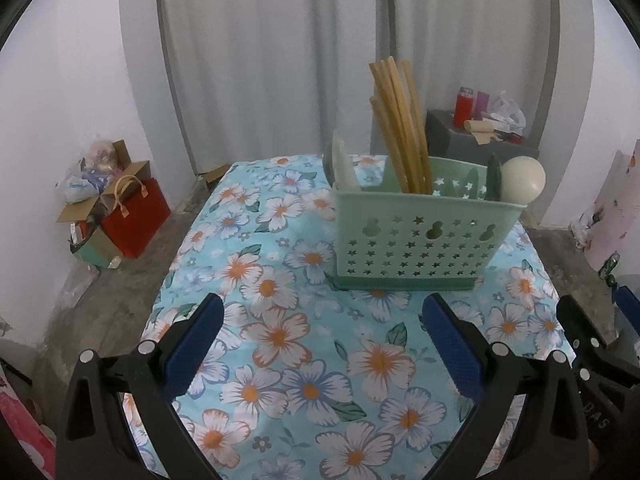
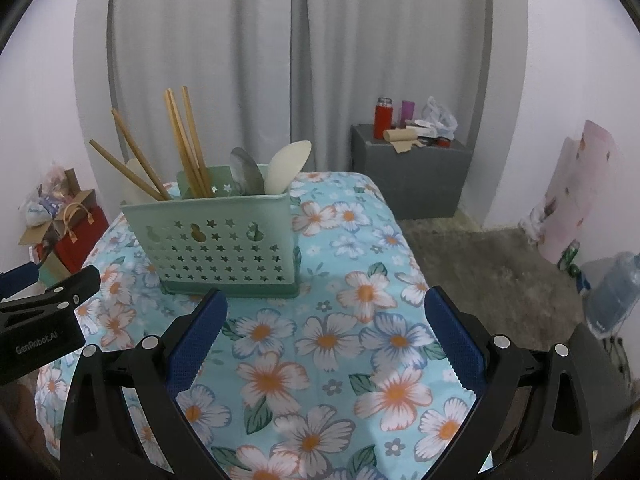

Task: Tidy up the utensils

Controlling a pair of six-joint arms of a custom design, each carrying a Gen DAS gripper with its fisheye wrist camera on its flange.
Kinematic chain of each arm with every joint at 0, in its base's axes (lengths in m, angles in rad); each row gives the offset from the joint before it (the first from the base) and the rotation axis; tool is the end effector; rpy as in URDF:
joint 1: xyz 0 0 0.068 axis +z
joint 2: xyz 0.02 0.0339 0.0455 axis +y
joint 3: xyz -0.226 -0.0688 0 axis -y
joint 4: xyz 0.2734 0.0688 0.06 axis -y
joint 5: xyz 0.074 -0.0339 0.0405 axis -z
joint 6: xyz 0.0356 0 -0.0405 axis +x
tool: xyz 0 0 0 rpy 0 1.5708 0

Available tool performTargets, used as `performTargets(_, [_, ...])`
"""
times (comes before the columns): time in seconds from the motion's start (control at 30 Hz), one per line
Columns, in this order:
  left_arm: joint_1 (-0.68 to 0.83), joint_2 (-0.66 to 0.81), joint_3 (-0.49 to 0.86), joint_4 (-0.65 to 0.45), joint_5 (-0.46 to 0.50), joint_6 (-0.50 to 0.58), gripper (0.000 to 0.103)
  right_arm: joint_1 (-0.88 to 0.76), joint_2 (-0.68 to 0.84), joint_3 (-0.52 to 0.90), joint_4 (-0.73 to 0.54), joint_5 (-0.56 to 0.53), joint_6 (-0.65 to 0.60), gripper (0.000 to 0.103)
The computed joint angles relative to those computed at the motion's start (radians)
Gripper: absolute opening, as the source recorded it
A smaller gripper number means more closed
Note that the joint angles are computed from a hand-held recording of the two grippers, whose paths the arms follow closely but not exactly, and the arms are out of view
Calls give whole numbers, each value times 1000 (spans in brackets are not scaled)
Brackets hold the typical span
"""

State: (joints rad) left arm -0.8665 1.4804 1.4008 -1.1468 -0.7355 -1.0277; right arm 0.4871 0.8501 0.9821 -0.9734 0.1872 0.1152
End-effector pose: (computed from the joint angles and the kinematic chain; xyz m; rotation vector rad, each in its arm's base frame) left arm 0.2194 -0.2214 0.2821 -0.3457 2.3263 0.1967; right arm 0.1857 0.0909 0.2975 -0.3580 2.3667 0.0564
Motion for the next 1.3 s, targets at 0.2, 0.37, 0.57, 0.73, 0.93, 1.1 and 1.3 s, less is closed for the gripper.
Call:
performTargets(0.2, [7,12,5,-9,6,-5,97,0,13,-1,3,2,-2,95])
performTargets(0.37, [13,14,4,-14,9,-9,97,0,26,-3,7,8,0,95])
performTargets(0.57, [19,10,1,-25,9,-18,97,11,34,-4,11,18,-5,95])
performTargets(0.73, [16,1,-2,-42,2,-35,97,12,31,-1,14,23,-10,95])
performTargets(0.93, [17,-4,-4,-47,2,-37,97,13,32,-2,18,21,-12,95])
performTargets(1.1, [20,-9,-7,-47,2,-36,97,19,35,0,22,24,-12,95])
performTargets(1.3, [20,-16,-12,-57,-2,-39,97,26,35,1,23,32,-11,95])
